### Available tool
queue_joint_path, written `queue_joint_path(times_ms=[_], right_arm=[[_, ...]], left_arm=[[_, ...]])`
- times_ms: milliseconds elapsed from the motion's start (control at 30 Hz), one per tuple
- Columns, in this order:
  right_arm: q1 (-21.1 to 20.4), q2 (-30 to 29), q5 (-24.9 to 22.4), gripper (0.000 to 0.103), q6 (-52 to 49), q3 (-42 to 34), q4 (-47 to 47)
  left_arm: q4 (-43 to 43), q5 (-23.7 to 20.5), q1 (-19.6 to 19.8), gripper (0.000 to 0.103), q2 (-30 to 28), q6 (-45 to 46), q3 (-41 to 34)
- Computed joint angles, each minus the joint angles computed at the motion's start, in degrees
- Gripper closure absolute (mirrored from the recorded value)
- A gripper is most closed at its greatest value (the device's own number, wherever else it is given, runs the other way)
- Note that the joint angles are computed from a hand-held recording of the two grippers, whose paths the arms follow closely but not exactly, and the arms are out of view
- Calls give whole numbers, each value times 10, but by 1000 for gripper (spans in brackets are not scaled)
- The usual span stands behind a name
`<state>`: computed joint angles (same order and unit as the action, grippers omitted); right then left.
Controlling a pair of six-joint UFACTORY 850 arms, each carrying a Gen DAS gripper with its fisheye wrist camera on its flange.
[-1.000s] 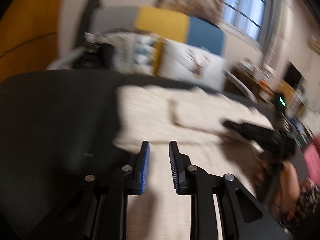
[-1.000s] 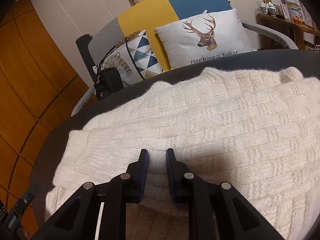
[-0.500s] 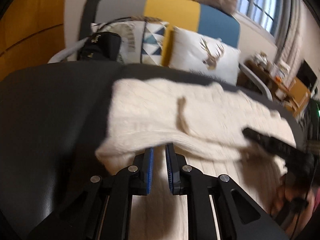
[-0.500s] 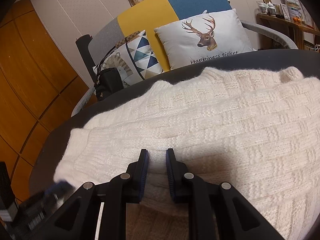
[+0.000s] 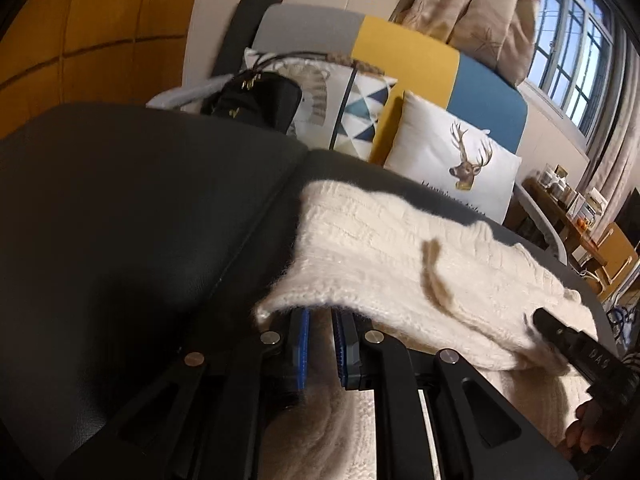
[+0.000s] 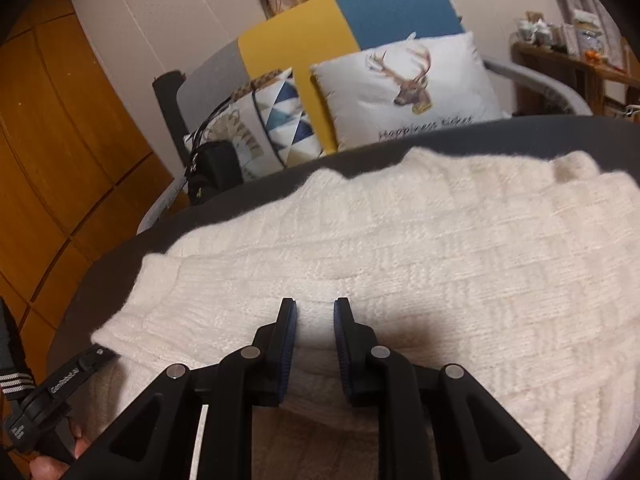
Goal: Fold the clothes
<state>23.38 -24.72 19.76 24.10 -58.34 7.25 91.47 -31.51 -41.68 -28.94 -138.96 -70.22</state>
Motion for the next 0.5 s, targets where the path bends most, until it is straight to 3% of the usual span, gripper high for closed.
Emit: queue_joint_path(times_ms=[133,233,433,500], right_arm=[[1,17,47,82,-26,28,58],[-6,11,28,82,3,21,42],[-6,6,10,82,-5,12,40],[-7,4,6,82,3,10,33]], left_arm=[[28,-37,-8,90,7,-40,11],[46,-61,-11,90,13,-75,22],[36,24,36,90,30,-206,62],[60,9,29,90,35,-223,67]])
